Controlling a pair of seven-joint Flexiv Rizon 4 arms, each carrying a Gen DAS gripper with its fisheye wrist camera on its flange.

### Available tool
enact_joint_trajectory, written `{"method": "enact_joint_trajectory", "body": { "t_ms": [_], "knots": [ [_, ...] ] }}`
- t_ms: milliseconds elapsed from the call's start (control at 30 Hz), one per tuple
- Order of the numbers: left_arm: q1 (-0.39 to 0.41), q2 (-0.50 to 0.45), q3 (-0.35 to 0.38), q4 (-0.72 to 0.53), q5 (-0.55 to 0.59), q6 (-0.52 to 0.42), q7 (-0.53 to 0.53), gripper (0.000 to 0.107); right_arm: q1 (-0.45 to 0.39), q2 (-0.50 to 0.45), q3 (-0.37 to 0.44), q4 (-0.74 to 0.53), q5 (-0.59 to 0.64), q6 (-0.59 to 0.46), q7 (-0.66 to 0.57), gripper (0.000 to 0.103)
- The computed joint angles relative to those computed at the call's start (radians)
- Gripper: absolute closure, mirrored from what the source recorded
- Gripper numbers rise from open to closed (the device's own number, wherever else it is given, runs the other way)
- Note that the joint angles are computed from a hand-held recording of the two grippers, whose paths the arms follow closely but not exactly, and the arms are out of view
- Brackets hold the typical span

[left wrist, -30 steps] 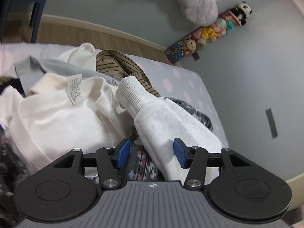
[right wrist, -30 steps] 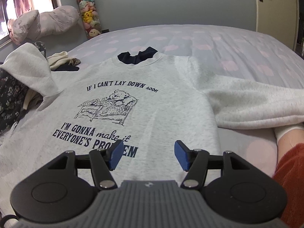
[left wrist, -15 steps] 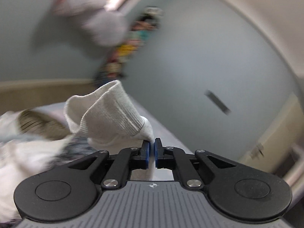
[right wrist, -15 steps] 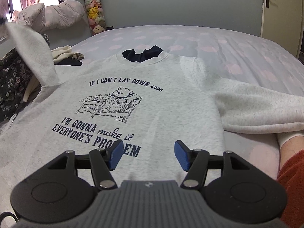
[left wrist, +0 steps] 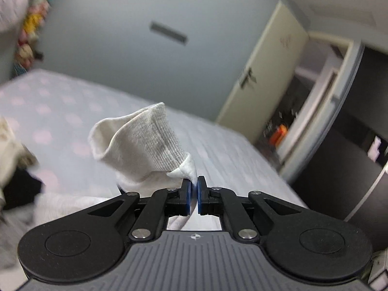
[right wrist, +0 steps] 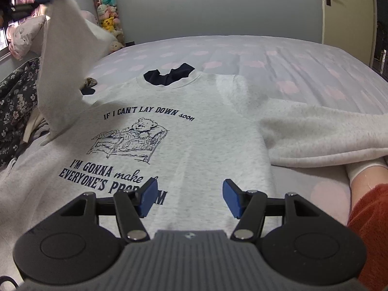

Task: Fold clothes
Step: 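Grasp and lift the white sock with the left gripper, then drop the white sock onto the sweatshirt and open the left gripper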

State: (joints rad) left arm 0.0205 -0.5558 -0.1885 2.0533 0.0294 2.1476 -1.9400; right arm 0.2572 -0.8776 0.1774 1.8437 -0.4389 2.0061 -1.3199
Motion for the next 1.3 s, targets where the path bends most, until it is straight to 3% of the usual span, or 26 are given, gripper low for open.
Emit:
{"method": "enact_joint_trajectory", "body": {
  "t_ms": [267,400,467,667,767,833,933,1133,1200,1300],
  "knots": [
    [-0.092,-0.193,-0.040,-0.082,-0.050,-0.149,0.086,0.104,0.026,-0.006,-0.025,-0.019,0.058,-0.034,0.027,0.040],
    [-0.018,-0.241,-0.145,-0.084,-0.022,-0.252,0.125,0.100,0.036,-0.009,-0.032,-0.027,0.075,-0.052,0.037,0.040],
    [0.008,-0.246,-0.177,-0.062,-0.006,-0.272,0.153,0.085,0.046,-0.007,-0.042,-0.025,0.085,-0.051,0.034,0.040],
    [0.058,-0.204,-0.200,0.040,0.020,-0.222,0.190,0.066,0.038,-0.009,-0.030,-0.025,0.094,-0.040,0.036,0.040],
    [0.046,-0.181,-0.171,0.070,0.019,-0.211,0.190,0.066,0.013,-0.010,-0.004,-0.025,0.072,-0.033,0.039,0.040],
    [0.033,-0.140,-0.133,0.111,0.016,-0.207,0.196,0.065,-0.016,-0.011,0.027,-0.026,0.046,-0.036,0.049,0.040],
    [-0.042,-0.076,-0.011,0.165,-0.022,-0.199,0.218,0.064,-0.091,-0.024,0.108,-0.050,-0.015,-0.077,0.091,0.040],
    [-0.320,-0.013,0.346,0.244,-0.241,-0.228,0.328,0.064,-0.166,-0.071,0.214,-0.145,-0.072,-0.191,0.145,0.040],
    [-0.362,-0.019,0.407,0.256,-0.303,-0.228,0.363,0.064,-0.199,-0.103,0.272,-0.187,-0.078,-0.249,0.147,0.040],
    [-0.353,-0.041,0.418,0.249,-0.350,-0.223,0.407,0.064,-0.222,-0.140,0.335,-0.240,-0.055,-0.333,0.128,0.040]
  ]
}}
